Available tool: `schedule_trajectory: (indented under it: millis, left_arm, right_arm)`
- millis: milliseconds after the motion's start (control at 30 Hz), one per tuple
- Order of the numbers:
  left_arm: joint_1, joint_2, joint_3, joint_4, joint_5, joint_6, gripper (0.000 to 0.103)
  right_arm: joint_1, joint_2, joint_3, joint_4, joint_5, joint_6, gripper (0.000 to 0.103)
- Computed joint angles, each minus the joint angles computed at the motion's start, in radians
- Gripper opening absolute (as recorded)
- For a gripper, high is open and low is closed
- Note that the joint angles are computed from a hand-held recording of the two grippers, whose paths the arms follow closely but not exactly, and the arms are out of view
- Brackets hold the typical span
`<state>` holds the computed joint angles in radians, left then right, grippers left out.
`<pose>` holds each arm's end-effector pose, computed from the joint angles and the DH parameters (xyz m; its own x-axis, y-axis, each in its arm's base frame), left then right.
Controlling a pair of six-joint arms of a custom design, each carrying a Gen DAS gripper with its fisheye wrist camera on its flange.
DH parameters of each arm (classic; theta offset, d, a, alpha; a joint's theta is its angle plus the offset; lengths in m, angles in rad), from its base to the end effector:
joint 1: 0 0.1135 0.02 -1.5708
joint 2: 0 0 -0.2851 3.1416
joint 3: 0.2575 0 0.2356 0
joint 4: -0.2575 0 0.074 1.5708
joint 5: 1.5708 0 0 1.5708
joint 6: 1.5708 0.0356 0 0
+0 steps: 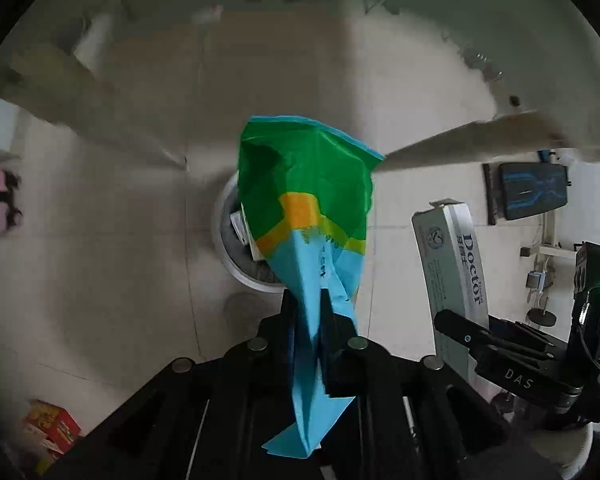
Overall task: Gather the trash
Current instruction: 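Lift the bag and toothpaste box and carry both over the bin, then open both grippers over the bin to drop bag and box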
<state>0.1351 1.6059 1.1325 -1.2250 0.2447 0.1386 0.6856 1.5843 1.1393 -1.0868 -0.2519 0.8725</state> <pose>0.2452 0.0246 0.2403 -0.9957 -0.0001 0.0928 -0.0239 0.9665 -0.2556 0.1953 0.1712 0.2463 -0.9727 0.1627 0.1657 0.1934 0.9626 0.1900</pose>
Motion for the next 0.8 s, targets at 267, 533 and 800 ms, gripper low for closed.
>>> schedule_trajectory:
  millis: [267, 533, 800]
  left_arm:
    - [0.004, 0.355, -0.219, 0.489, -0.007, -0.037, 0.027]
    - [0.022, 0.367, -0.295, 0.618, -0.065, -0.06, 0.1]
    - [0.019, 0.124, -0.389, 0.611, -0.18, -0.088, 0.1]
  right_arm:
    - [-0.087, 0.472, -0.247, 0.605, -0.127, -0.09, 0.055]
    - [-0.126, 0.641, -0.188, 0.692, -0.083, -0.168, 0.103]
    - [-0.055, 0.534, -0.093, 0.493, 0.074, -0.196, 0.103]
